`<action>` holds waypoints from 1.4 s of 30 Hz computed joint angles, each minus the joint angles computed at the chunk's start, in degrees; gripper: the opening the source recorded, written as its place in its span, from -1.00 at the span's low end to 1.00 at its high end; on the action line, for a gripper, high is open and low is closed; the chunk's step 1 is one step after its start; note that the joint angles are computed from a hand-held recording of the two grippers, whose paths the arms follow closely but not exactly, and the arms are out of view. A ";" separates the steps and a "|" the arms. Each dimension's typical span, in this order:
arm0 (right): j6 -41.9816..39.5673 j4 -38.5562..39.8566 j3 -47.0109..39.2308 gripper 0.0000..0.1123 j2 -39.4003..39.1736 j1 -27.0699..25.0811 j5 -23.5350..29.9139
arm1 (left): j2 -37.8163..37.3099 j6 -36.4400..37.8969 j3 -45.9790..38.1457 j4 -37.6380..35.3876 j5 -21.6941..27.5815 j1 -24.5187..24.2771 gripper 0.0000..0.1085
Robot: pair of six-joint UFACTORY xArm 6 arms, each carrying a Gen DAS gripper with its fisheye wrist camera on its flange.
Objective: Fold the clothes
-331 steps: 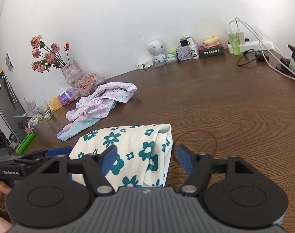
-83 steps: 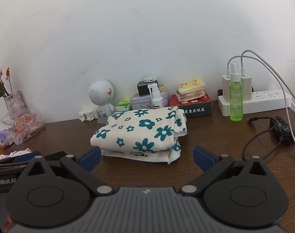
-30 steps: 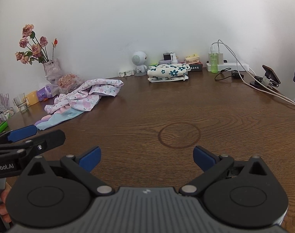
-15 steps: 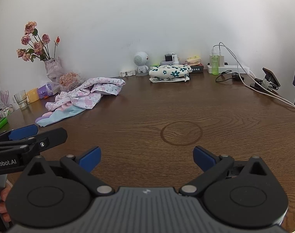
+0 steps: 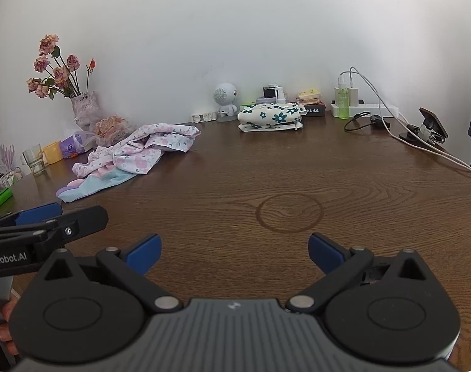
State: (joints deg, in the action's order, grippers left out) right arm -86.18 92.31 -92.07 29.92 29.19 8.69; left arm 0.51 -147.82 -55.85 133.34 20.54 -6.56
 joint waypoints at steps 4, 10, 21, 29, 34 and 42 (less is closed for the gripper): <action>-0.84 0.82 0.15 0.83 -0.14 -0.01 -0.03 | 0.01 0.25 0.02 -0.19 -0.09 0.06 0.90; -0.70 0.76 0.18 0.83 -0.12 0.05 -0.07 | 0.02 0.38 0.05 -0.50 -0.22 0.14 0.90; -0.59 0.79 0.44 0.83 -0.31 -0.02 0.06 | 0.08 -0.11 -0.04 -0.36 -0.70 0.28 0.90; -0.16 0.33 0.43 0.83 -0.30 -0.04 0.04 | -0.01 -0.12 0.01 -0.32 -0.85 0.25 0.90; 0.13 0.03 0.48 0.83 -0.31 -0.09 0.17 | 0.05 -0.07 -0.09 -0.41 -1.12 0.41 0.90; 0.31 -0.22 0.47 0.83 -0.31 -0.13 0.31 | -0.03 0.34 -0.03 -0.93 -1.29 0.48 0.90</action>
State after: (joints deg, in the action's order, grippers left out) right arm -85.86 92.09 -91.60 29.61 29.06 9.00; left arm 0.48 -147.49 -55.88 132.40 19.25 -6.08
